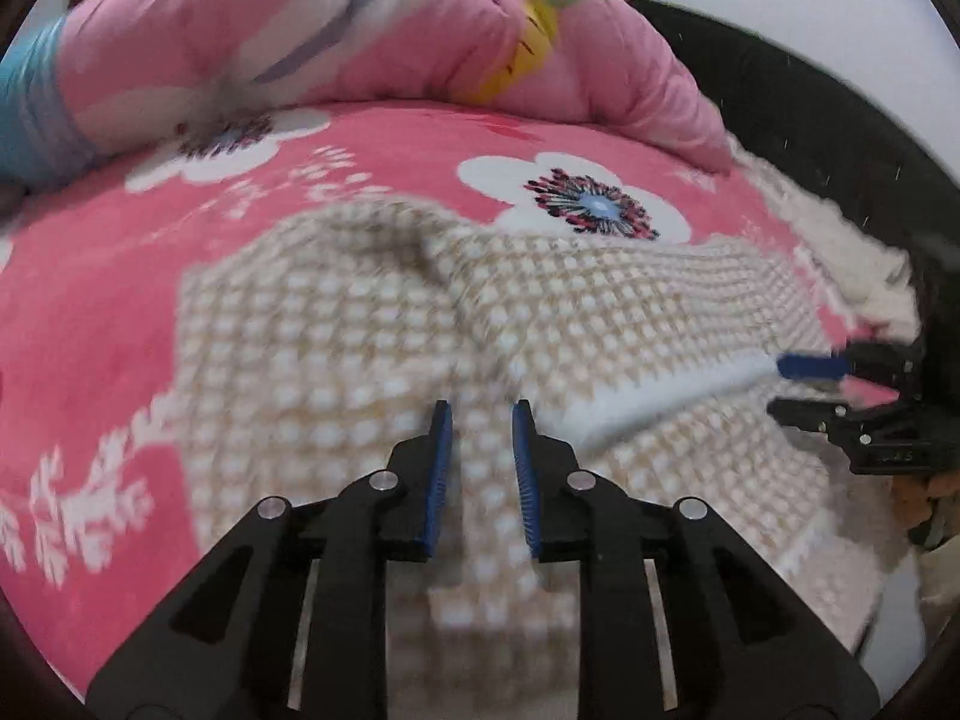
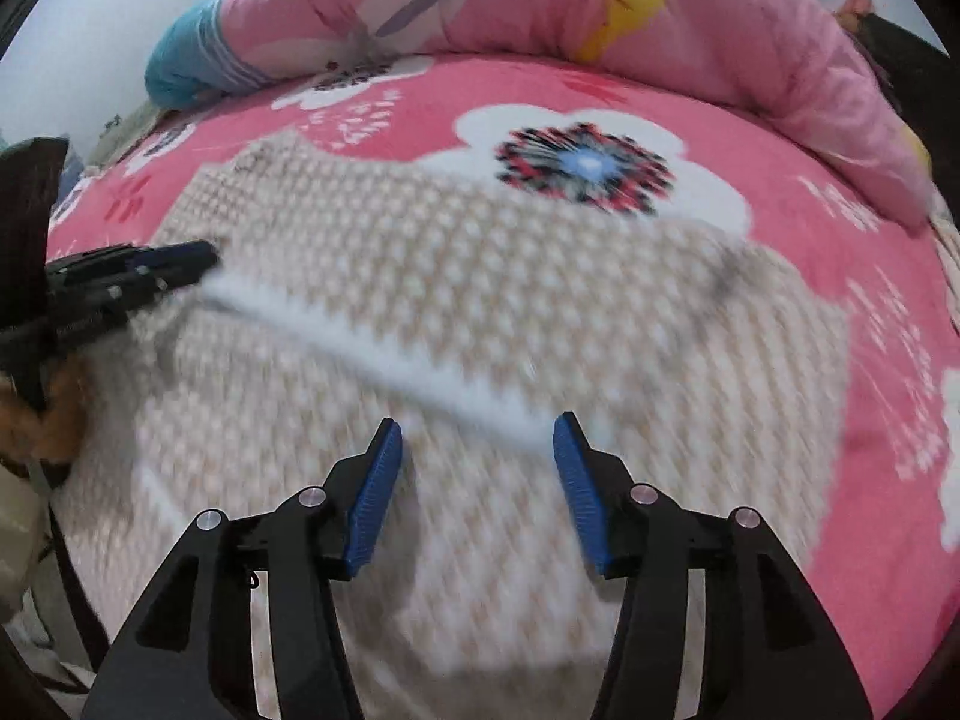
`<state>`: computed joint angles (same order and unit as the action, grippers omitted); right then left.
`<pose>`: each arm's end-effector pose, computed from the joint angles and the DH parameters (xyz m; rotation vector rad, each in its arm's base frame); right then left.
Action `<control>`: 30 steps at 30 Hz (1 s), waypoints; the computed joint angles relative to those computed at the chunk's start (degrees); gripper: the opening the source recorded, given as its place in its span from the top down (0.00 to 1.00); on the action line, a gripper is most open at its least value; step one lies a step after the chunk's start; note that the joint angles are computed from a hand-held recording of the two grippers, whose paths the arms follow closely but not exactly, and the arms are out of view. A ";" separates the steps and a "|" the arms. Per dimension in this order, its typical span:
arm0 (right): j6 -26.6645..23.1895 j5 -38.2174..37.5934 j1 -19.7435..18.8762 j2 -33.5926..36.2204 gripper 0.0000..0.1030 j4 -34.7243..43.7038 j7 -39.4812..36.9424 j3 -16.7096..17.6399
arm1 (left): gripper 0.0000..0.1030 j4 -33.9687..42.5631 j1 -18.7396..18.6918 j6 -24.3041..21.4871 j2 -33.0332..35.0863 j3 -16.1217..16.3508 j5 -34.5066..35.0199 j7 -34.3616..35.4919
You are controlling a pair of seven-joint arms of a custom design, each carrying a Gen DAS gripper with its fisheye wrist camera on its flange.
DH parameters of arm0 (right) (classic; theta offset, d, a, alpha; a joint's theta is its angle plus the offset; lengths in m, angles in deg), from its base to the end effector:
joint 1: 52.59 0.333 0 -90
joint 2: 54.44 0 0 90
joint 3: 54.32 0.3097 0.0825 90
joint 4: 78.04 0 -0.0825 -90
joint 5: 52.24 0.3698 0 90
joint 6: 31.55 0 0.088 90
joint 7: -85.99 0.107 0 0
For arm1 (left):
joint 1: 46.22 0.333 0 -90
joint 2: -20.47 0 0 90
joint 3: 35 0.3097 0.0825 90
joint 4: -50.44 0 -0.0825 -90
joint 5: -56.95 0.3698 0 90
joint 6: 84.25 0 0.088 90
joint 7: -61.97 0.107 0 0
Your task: Fold large clothes
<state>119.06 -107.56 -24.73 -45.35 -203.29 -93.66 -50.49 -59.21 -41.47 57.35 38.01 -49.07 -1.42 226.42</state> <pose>0.4661 0.3105 0.3412 -1.6520 2.0880 -0.6497 0.6208 -0.0901 0.3681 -1.2233 2.5780 -1.2236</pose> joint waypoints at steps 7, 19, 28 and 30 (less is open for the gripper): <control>-7.16 -13.49 3.09 -11.14 0.20 -7.39 20.14 6.86 | 0.53 -9.29 3.44 -4.06 -10.82 3.80 -14.08 5.49; -8.39 -12.75 8.99 -0.21 0.13 -4.34 30.56 8.52 | 0.32 -27.00 -0.87 6.80 -22.57 10.38 -19.34 13.61; -8.65 -15.88 11.89 2.36 0.08 -3.58 33.31 5.86 | 0.42 -27.94 -0.60 6.81 -20.05 12.35 -23.84 17.05; -8.80 -15.88 12.08 2.35 0.08 -3.63 33.33 5.76 | 0.52 -26.10 0.34 4.91 -18.21 12.44 -23.37 15.09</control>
